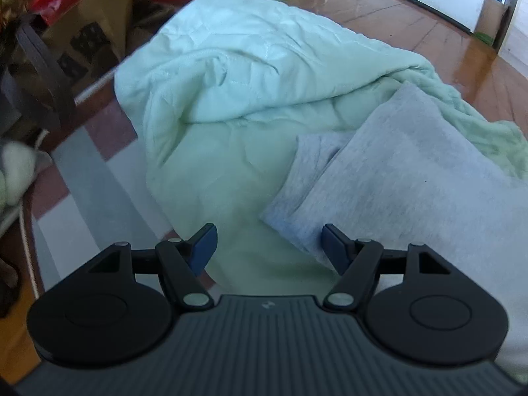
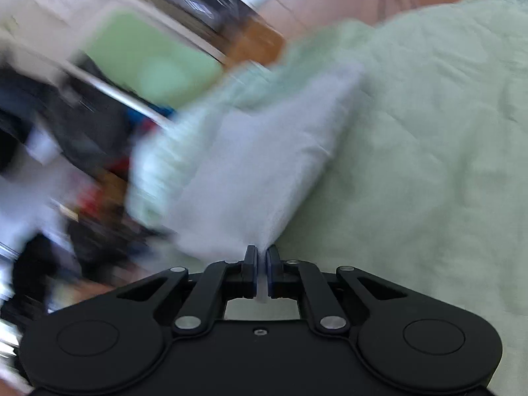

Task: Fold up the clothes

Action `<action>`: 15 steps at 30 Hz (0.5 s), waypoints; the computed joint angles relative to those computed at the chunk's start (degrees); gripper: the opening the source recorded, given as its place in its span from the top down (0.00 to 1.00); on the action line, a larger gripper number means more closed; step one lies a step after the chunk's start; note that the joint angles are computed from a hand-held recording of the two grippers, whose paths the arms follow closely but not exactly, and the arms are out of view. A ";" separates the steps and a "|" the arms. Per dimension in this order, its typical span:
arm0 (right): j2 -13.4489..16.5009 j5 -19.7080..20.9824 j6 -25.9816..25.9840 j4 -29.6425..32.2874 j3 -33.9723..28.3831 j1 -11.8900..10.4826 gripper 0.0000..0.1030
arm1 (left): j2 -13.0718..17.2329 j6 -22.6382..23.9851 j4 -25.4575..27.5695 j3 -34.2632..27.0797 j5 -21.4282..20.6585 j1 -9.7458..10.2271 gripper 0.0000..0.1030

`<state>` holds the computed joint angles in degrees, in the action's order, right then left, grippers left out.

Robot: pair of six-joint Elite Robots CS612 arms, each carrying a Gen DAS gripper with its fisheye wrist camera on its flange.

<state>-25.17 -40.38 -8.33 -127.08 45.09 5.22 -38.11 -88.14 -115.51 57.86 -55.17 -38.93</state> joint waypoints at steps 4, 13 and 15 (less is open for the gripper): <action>2.13 1.85 7.33 2.24 -1.52 -0.46 0.85 | -1.01 5.23 -11.61 3.72 3.66 -1.06 0.35; 7.66 5.60 10.01 5.67 -13.18 0.66 0.90 | 4.27 41.94 -41.17 -0.09 4.88 -3.47 0.33; 8.10 1.21 5.33 9.43 -16.63 1.59 0.91 | 5.30 48.36 -41.49 -2.07 2.99 -3.74 0.32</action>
